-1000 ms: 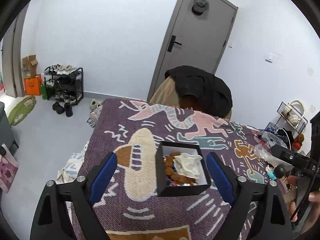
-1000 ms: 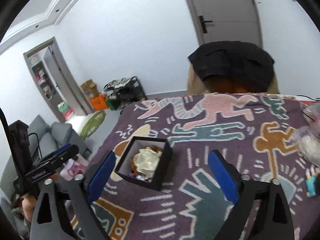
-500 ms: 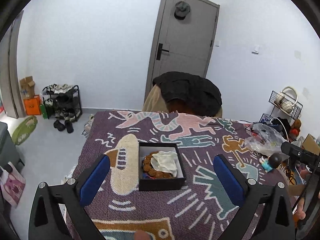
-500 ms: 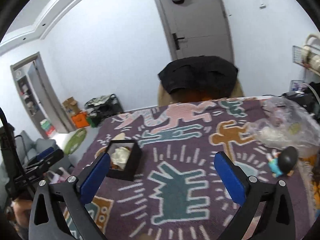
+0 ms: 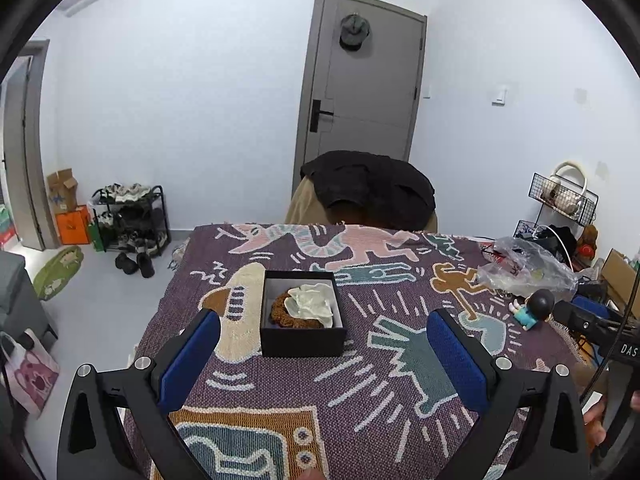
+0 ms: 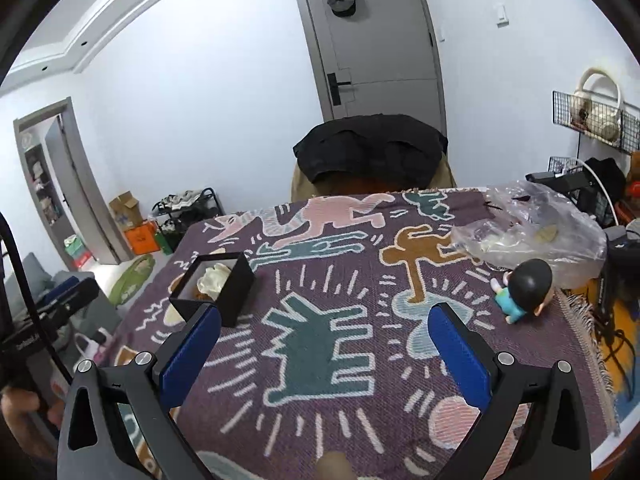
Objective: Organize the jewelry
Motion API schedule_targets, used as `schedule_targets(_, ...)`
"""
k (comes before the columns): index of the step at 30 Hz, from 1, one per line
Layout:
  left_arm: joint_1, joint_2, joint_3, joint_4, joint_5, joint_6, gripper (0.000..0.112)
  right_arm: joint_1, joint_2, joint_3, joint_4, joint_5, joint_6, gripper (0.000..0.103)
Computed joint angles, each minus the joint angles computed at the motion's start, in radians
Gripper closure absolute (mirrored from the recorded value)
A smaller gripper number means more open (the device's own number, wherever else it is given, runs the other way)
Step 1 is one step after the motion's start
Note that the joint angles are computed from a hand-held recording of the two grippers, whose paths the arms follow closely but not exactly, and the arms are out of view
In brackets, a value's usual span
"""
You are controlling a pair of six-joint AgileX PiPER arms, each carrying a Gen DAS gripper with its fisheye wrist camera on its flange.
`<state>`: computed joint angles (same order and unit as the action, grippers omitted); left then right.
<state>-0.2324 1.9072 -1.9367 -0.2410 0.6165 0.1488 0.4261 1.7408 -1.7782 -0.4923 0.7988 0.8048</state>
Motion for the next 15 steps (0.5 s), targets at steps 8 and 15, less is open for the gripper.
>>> schedule_targets(8,-0.008,-0.072,0.166,0.026,-0.099,0.002,0.009,0.028,-0.057,0.11,-0.047,-0.02,0.035,0.0)
schedule_targets(15,-0.005,-0.12,0.286,0.083,-0.177,-0.002,0.009,0.036,-0.093,0.195,-0.084,-0.027,0.056,0.0)
